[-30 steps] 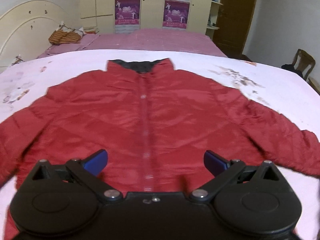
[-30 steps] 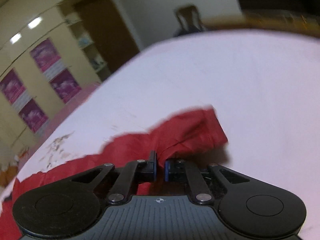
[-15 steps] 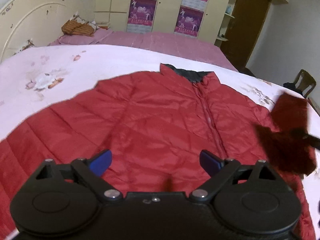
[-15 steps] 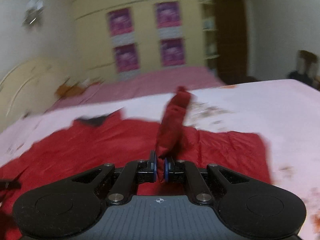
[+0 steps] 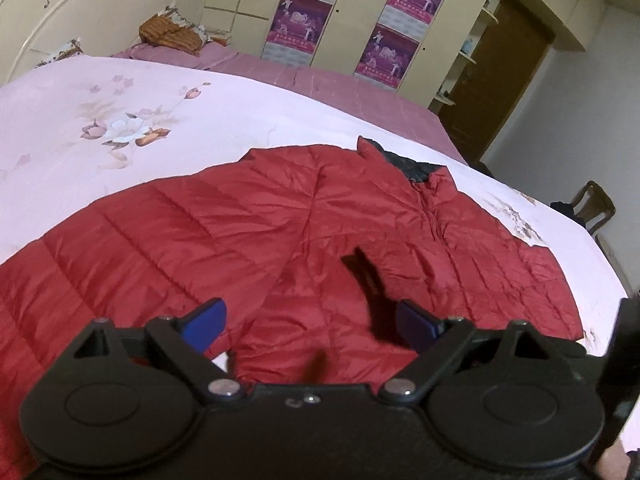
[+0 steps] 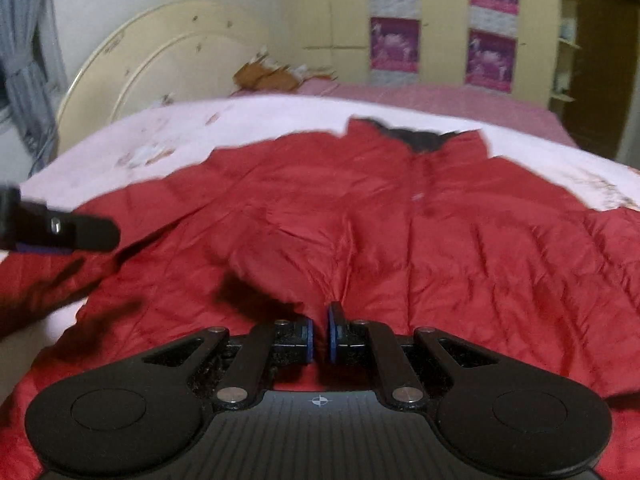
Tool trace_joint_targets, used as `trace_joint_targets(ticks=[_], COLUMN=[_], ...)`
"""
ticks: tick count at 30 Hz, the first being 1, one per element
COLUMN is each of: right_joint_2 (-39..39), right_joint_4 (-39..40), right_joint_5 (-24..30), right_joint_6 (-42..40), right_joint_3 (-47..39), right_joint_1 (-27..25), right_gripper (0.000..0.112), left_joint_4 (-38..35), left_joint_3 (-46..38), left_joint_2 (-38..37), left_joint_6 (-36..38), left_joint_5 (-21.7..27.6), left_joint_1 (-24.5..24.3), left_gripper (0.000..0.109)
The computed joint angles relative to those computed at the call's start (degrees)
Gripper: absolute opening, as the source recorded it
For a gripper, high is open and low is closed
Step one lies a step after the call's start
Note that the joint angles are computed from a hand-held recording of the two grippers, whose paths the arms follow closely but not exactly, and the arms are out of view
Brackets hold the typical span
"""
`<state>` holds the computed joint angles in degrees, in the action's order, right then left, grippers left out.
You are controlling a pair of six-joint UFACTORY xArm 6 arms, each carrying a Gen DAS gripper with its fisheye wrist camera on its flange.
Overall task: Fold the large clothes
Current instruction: 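Carry the gripped sleeve across the jacket body and release it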
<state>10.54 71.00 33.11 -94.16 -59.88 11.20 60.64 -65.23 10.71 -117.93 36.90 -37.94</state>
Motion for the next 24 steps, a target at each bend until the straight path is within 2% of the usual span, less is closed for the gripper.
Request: trace_joint_targets(ticks=[2,3,4,5,6,9,10,13,14,15,16,17,19,22,24], right_joint_2=[-0.55,-1.07,-1.90,-2.02,-2.88,-2.79,-2.10,-0.14,1.01,1.38,2.47,2.85,3.25,4.86,6.13], right_joint_4=[1.59,2.06,4.29,8.92,11.65,11.29,10.32,7.66,6.94,6.31,5.57,4.80,3.45,3.53,4.70], right_joint_5=[-2.45,-2.23,-0.98,-1.61,-0.90,0.52,0.48,-1.13,-1.27,-1.42,-2.04,-2.32,-2.22,-3.43,-4.57], right_joint_6=[-2.51,-3.42,-5.80,-9.70,-12.70,-11.69,-9.82,-4.23,-2.17,-0.84,0.91,2.18,4.20,5.81,5.64], right_joint_3=[0.81,1.06,1.44,1.67,2.04,0.75,-0.35,-3.03,-4.42,-4.98,-6.17,-6.70,-7.46,-9.65,-11.37], right_joint_1=[1.47,1.57,0.72,1.10,0.07,-2.63,-3.84,-6.62,-7.93,-8.82,-9.79,-10.70,-12.73,-14.50,-15.20], right_gripper=[0.008,0.019,0.052,0.069,0.079,0.076,0.060,0.036,0.033,0.029,0.028,0.026,0.022,0.021,0.020], left_joint_4=[0.41,0.91,1.56,2.27,2.92,4.22,3.99,-2.96,-4.89,-6.33,-6.57,-5.92,-0.22,6.87,4.62], left_joint_3=[0.33,0.04,-0.41,-1.28,-2.34,-6.11,-7.64,-11.96,-13.33,-14.98,-16.37,-17.49,-18.28,-17.36,-16.21], left_joint_2=[-0.14,0.19,0.71,1.65,2.88,7.58,9.40,14.38,15.82,17.21,18.23,18.86,18.30,15.12,14.30], left_joint_6=[-0.16,-0.39,-0.59,-0.80,-1.05,-1.92,-1.81,4.76,7.24,10.11,12.49,13.31,9.12,5.52,8.05], left_joint_5=[-1.30,-2.12,-3.16,-4.42,-6.02,-12.23,-13.88,-15.09,-14.58,-13.30,-12.35,-11.68,-9.71,-1.48,-0.77], left_joint_1=[0.29,0.50,0.79,1.21,1.74,3.86,4.54,5.48,5.58,5.50,5.47,5.58,5.39,3.75,4.23], left_gripper=[0.092,0.092,0.092,0.092,0.092,0.089,0.087,0.074,0.063,0.043,0.033,0.018,0.017,0.017,0.017])
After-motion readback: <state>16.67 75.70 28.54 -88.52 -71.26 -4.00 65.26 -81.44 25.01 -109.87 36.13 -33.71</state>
